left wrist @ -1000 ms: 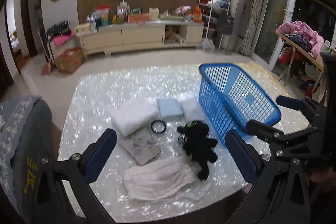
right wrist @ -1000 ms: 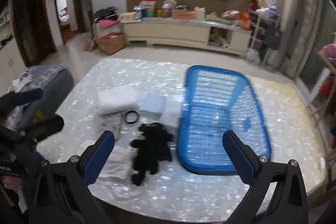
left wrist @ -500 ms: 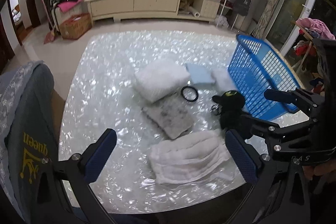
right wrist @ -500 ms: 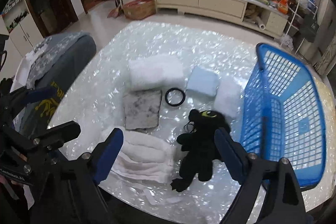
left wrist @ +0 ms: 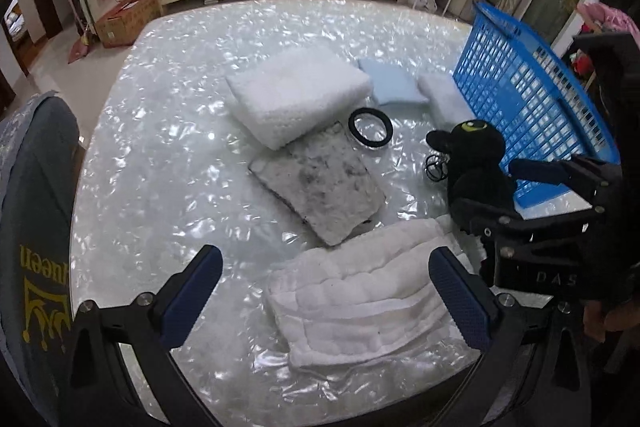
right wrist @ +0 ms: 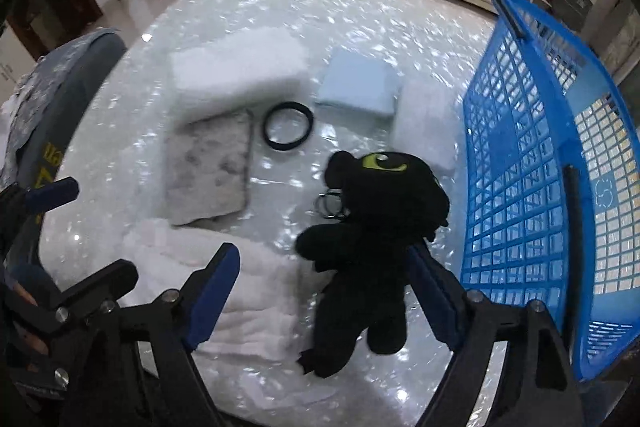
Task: Organize soft objects
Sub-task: 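Reach the right gripper to the black plush toy and grasp it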
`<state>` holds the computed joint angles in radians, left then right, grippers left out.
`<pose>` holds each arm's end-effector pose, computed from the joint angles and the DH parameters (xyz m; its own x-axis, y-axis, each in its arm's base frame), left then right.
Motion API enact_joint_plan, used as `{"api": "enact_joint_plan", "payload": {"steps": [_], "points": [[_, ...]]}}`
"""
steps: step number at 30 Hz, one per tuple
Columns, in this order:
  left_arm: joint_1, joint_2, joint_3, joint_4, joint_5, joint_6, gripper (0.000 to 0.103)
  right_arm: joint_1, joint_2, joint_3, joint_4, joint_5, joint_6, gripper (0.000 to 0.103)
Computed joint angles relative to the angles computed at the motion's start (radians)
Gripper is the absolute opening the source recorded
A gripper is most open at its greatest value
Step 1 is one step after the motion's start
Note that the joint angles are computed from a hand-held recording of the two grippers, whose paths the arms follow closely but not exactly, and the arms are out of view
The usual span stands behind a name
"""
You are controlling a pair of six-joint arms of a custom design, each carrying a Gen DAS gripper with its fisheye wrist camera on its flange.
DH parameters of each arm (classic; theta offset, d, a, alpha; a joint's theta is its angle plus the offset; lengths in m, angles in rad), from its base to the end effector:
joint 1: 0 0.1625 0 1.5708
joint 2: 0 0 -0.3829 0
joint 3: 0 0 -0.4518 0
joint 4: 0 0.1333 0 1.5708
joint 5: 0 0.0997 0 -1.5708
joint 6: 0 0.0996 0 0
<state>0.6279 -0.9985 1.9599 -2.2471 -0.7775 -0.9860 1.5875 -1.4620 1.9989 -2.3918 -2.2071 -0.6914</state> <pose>-0.3186 -0.4837 0.0188 -0.7855 -0.0917 -0.6120 0.2203 0.8827 -0.4150 0.0833 -0.5466 0.2631 -0.6114 -0.4940 0.6181 -0.5269 0.8370 0.1478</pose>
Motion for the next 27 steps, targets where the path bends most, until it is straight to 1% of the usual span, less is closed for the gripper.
{"api": "enact_joint_plan", "payload": {"steps": [2, 5, 7, 9, 11, 12, 13, 14, 15, 16, 18, 19, 20, 22, 25, 27], "points": [[0.011, 0.015, -0.009, -0.015, 0.003, 0.032, 0.098, -0.011, 0.021, -0.005, -0.011, -0.016, 0.001, 0.081], [0.031, 0.033, -0.025, -0.046, -0.022, 0.069, 0.097, -0.028, 0.051, -0.018, -0.018, -0.039, 0.011, 0.077], [0.041, 0.044, -0.036, -0.048, -0.026, 0.083, 0.093, -0.034, 0.061, -0.022, -0.040, -0.047, -0.005, 0.076], [0.051, 0.053, -0.044, -0.056, -0.033, 0.094, 0.087, -0.036, 0.076, -0.027, -0.060, -0.067, -0.017, 0.071], [0.058, 0.058, -0.051, -0.057, -0.041, 0.105, 0.086, -0.038, 0.087, -0.026, -0.079, -0.082, -0.029, 0.068], [0.061, 0.062, -0.055, -0.056, -0.043, 0.110, 0.084, -0.039, 0.093, -0.020, -0.107, -0.099, -0.054, 0.064], [0.063, 0.064, -0.059, -0.053, -0.044, 0.113, 0.083, -0.039, 0.096, -0.017, -0.123, -0.106, -0.066, 0.063], [0.067, 0.069, -0.065, -0.052, -0.045, 0.119, 0.080, -0.040, 0.101, -0.011, -0.152, -0.115, -0.085, 0.059], [0.068, 0.074, -0.070, -0.049, -0.047, 0.122, 0.079, -0.042, 0.107, -0.007, -0.175, -0.119, -0.097, 0.055], [0.068, 0.080, -0.075, -0.047, -0.047, 0.122, 0.079, -0.046, 0.118, 0.001, -0.214, -0.119, -0.115, 0.053], [0.069, 0.088, -0.082, -0.045, -0.047, 0.130, 0.074, -0.053, 0.119, 0.014, -0.266, -0.114, -0.151, 0.043], [0.069, 0.090, -0.084, -0.045, -0.049, 0.132, 0.074, -0.062, 0.122, 0.022, -0.296, -0.108, -0.170, 0.042], [0.068, 0.091, -0.085, -0.044, -0.049, 0.132, 0.074, -0.070, 0.113, 0.026, -0.298, -0.086, -0.166, 0.041], [0.063, 0.086, -0.083, -0.038, -0.045, 0.127, 0.074, -0.072, 0.087, 0.034, -0.275, -0.059, -0.152, 0.039], [0.053, 0.074, -0.078, -0.029, -0.036, 0.104, 0.074, -0.087, 0.039, 0.037, -0.216, 0.002, -0.139, 0.038], [0.042, 0.061, -0.071, -0.022, -0.028, 0.086, 0.074, -0.084, 0.011, 0.045, -0.194, 0.029, -0.143, 0.037]]}}
